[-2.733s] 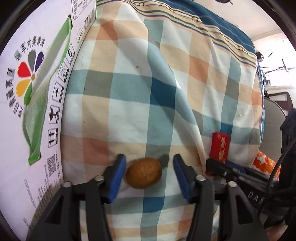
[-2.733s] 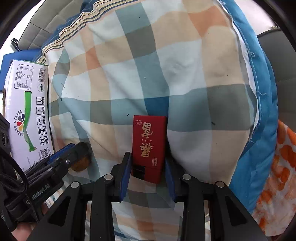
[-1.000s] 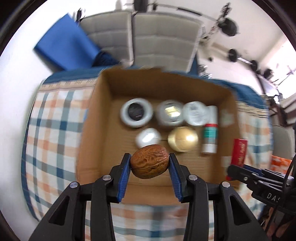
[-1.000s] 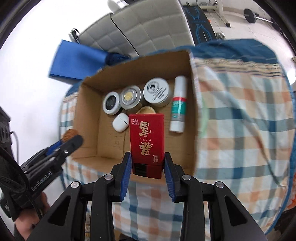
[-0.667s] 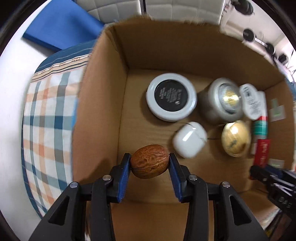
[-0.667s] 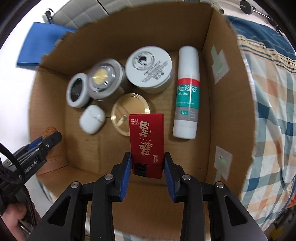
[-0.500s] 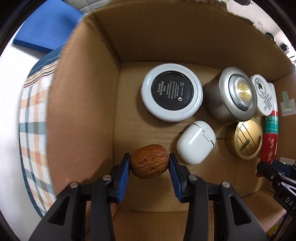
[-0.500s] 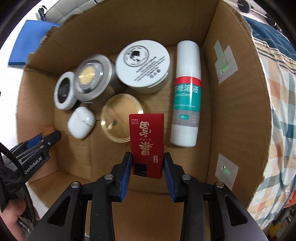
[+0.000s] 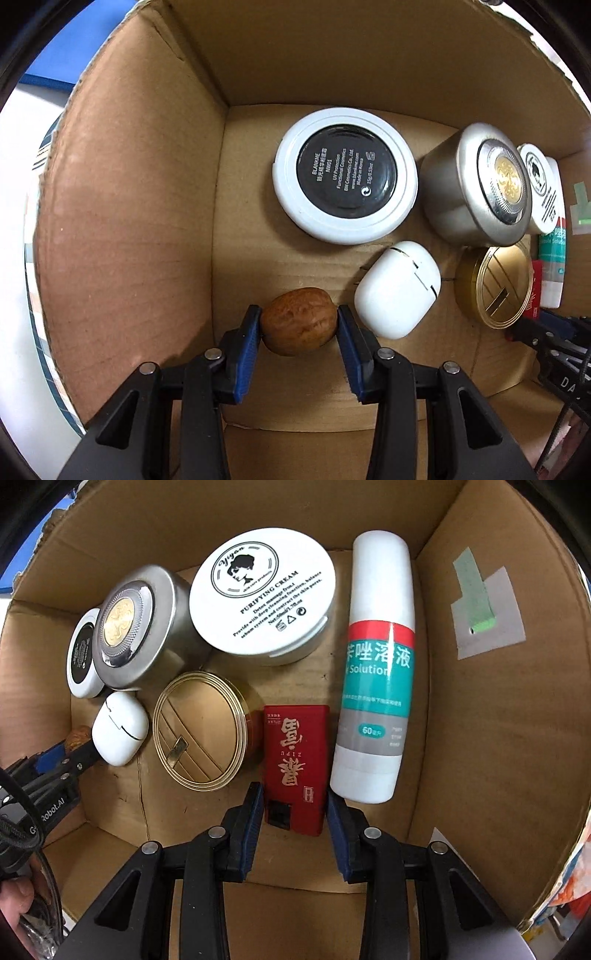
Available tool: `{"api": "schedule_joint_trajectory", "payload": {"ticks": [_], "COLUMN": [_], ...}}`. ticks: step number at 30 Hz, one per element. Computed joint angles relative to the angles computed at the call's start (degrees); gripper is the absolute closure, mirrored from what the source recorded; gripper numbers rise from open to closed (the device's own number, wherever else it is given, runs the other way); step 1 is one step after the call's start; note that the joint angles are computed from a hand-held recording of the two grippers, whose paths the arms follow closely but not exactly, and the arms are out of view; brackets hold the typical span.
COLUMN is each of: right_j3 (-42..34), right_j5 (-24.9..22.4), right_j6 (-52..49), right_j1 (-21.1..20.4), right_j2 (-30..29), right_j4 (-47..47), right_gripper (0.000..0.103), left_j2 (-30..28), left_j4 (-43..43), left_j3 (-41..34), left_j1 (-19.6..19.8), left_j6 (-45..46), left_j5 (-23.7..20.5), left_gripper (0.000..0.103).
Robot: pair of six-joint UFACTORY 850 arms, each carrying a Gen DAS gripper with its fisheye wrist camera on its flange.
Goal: Organize rigid objects
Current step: 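Lower and release the walnut and red packet in the box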
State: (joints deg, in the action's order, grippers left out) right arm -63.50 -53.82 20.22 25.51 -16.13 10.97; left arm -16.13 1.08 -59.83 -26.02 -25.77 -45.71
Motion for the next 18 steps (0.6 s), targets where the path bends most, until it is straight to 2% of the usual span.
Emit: {"api": "schedule_joint_trajectory", "payload": {"ticks": [4, 5, 6, 7, 10, 12, 15, 16, 18], "right_j3": [-0.9, -1.1, -1.5, -1.5, -1.4, -2.0, -3.0, -3.5, -3.9], "right_j5": [-0.7, -1.0, -1.1, -1.0, -1.2, -1.7, -2.5, -2.8, -3.1], "right_j6": [1.4, 2.1, 2.1, 2.8, 4.5, 5.8, 8.0, 9.2, 11.2], "right_j1": [0.4, 0.6, 0.3, 0.6, 1.6, 2.4, 3.6, 4.0, 4.8], "right_j2": [-0.7, -0.6, -1.0, -0.6, 1.2, 2.0, 3.7, 4.2, 5.5], "right_j4": [-0.7, -1.2, -1.5, -1.6, -2.3, -3.4, -5.6, -7.0, -9.2], "right_gripper": [0.063, 0.056, 0.051, 0.040, 0.031, 0.024, 0.012, 0.006, 0.005], "left_j2": [0.4, 0.9, 1.3, 2.1, 4.4, 6.1, 8.8, 9.4, 11.1], "left_j4": [-0.1, 0.2, -0.1, -1.1, -1.2, -1.3, -0.6, -0.4, 0.6], "left_j3": [-0.5, -0.5, -0.4, 0.0, 0.5, 1.0, 1.3, 1.3, 1.4], "left_j1": [0.1, 0.0, 0.0, 0.0, -0.4, -0.6, -1.0, -1.1, -1.6], "left_j6": [0.3, -0.2, -0.1, 0.4, -0.7, -1.3, -2.6, -2.9, -4.3], "left_j5": [-0.8, -1.0, -1.0, -0.9, -0.9, -0.4, -0.4, -0.5, -0.8], "left_gripper": [0.060, 0.058, 0.053, 0.050, 0.038, 0.013, 0.001, 0.001, 0.000]}}
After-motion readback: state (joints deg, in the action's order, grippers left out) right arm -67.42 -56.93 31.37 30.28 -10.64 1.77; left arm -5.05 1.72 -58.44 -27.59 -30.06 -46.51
